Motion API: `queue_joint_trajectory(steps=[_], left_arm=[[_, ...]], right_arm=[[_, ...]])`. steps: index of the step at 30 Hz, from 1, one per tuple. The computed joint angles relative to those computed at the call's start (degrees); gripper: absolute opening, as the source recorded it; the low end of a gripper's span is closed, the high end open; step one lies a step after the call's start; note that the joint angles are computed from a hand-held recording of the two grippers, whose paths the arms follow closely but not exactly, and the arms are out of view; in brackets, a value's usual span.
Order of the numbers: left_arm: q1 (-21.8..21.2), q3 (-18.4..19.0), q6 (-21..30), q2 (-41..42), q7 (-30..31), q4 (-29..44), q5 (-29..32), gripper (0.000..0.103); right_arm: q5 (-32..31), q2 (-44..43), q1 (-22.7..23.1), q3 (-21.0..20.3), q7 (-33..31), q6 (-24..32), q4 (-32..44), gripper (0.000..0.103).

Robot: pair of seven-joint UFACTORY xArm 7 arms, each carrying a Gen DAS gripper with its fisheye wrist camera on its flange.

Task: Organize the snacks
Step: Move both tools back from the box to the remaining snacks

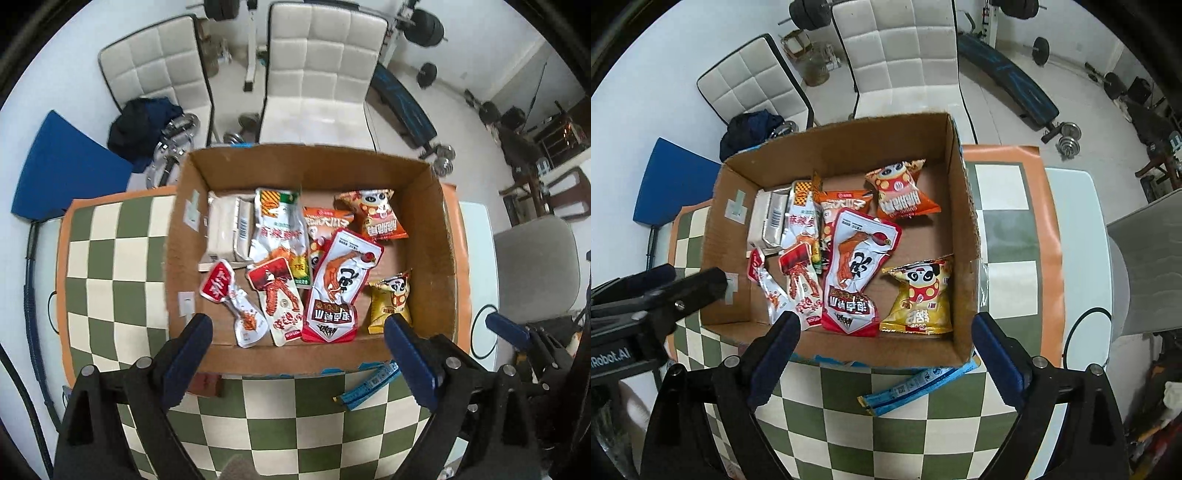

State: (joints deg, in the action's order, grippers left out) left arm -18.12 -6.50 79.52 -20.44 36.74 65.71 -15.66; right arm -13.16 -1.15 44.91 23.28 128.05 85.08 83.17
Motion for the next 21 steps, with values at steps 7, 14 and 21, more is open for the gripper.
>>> queue_joint_trajectory(steps=[7,14,21], left_arm=[[1.4,2.6,-3.2,-5.7,2.7,-3.7,-1.8,0.095],[3.7,5.5,-12.1,-15.2,5.4,-13.5,-1.0,0.095],[8.5,7.1,-17.5,-16.7,5.1,-23.3,5.4,0.095]], right_arm=[[-4.5,3.9,3.4,0.6,5.0,3.3,6.5,0.096],[-10.7,4.2,8.1,1.5,18.7,1.5,5.8,0.096],[-11.6,4.8,12.6,2.7,39.1,-7.7,-2.3,0.096]])
